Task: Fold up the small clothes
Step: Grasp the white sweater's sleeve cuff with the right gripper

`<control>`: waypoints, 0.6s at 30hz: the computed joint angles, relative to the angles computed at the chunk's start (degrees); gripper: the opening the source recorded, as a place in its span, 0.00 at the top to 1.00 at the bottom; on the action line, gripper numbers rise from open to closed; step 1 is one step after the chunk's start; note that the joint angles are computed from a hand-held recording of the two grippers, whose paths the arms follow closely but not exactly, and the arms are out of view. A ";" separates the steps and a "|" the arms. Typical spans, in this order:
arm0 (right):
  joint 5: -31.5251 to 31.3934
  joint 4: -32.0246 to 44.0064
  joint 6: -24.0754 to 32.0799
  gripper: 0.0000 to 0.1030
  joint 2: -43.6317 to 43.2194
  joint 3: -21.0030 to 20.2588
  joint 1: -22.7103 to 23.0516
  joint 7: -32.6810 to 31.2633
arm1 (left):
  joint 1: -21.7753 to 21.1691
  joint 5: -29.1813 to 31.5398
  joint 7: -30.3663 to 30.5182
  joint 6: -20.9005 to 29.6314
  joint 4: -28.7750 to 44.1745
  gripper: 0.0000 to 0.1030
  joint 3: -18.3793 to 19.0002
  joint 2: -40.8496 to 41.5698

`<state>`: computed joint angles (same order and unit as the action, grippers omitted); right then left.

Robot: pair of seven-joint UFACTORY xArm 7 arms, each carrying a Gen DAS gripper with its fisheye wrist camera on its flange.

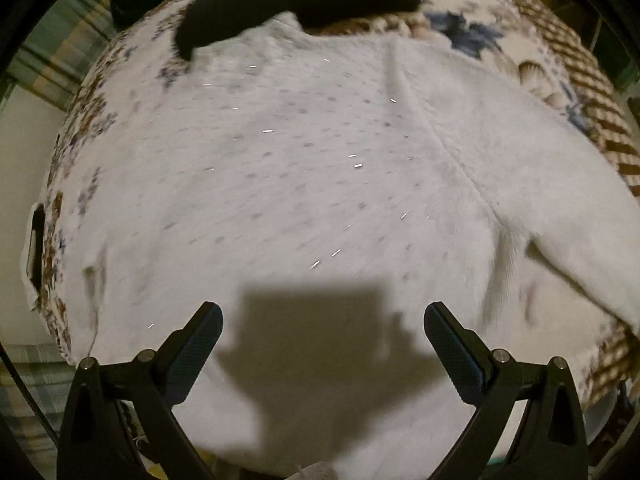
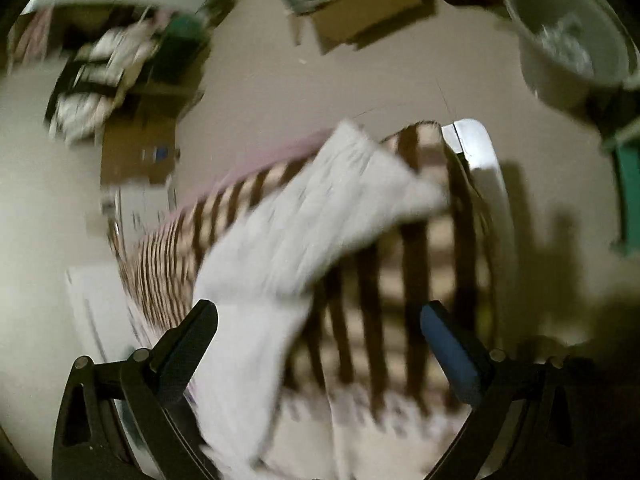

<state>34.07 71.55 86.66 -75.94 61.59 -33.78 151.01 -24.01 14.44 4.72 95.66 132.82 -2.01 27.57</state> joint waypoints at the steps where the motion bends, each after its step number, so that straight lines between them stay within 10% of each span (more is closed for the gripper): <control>1: 0.23 -3.68 -1.01 0.03 -2.66 0.03 1.32 1.32 | -0.51 0.38 -0.30 -0.58 0.31 0.00 -0.03 0.93; 4: -2.73 -7.53 0.67 0.10 -4.26 0.14 2.80 1.83 | -1.91 0.86 -1.21 -0.91 2.56 0.00 0.14 3.62; 7: -4.52 -10.70 0.99 0.87 -1.40 -0.77 4.82 -2.77 | -2.38 0.42 -1.64 -1.52 4.10 0.00 0.45 5.06; 13: -15.92 -4.55 4.35 0.91 12.13 -4.07 4.31 -13.83 | -0.83 -2.03 -2.16 -1.36 9.42 0.00 1.07 7.97; 18: -26.73 16.35 4.51 0.91 28.67 2.87 -9.61 -30.44 | 3.22 -3.94 -2.29 -2.25 12.46 0.00 2.47 8.90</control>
